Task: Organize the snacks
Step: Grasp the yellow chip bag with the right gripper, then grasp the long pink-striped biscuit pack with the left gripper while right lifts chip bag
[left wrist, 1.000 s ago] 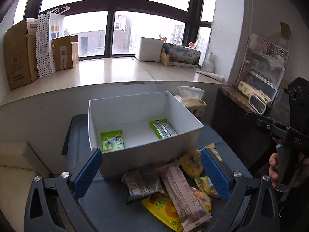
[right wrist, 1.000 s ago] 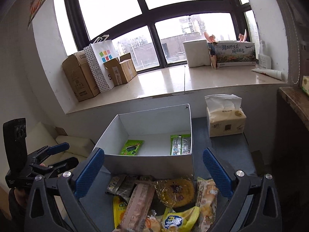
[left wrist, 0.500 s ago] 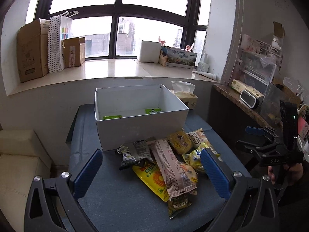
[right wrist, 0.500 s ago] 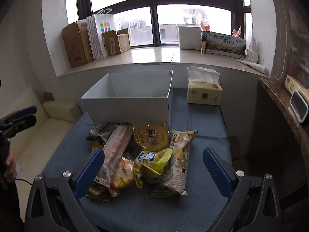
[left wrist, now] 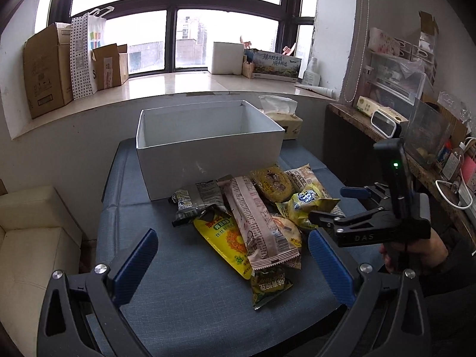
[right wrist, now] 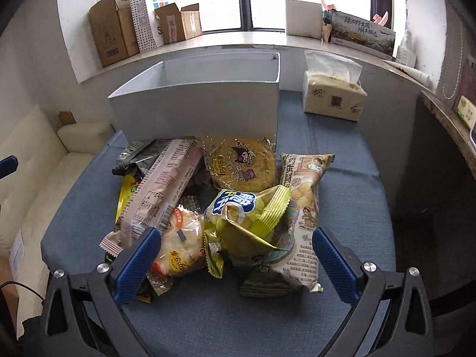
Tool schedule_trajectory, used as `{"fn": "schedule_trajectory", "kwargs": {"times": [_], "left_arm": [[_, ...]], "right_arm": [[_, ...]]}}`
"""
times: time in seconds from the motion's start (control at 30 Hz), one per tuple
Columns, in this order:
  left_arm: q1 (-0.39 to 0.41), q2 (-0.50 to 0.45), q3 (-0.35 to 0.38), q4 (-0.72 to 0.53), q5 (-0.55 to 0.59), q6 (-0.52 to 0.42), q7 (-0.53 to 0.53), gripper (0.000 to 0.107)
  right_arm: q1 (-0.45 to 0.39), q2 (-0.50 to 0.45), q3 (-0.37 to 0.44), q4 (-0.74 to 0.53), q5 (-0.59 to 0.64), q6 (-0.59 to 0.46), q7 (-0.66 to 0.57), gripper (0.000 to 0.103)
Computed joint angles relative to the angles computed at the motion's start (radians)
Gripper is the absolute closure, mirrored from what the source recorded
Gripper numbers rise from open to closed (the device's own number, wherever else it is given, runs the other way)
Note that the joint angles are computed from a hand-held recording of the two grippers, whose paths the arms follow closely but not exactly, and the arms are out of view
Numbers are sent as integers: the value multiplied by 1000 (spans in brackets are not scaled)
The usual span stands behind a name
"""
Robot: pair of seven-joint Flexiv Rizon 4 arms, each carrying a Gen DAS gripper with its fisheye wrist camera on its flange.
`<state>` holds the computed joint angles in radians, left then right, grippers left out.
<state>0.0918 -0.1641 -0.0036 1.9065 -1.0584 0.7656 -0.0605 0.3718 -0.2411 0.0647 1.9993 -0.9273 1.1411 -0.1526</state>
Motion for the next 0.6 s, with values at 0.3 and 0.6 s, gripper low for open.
{"fn": "schedule_trajectory", "kwargs": {"times": [0.3,0.6], "left_arm": [[-14,-11,-7,8,44,29,-16,4],[-24,-91,-34,-57,146,19,-114,4]], "right_arm": [[15,-88,-20,-55,132,-7,-108,48],[-2,12,-79,57,-53,138,134,55]]}}
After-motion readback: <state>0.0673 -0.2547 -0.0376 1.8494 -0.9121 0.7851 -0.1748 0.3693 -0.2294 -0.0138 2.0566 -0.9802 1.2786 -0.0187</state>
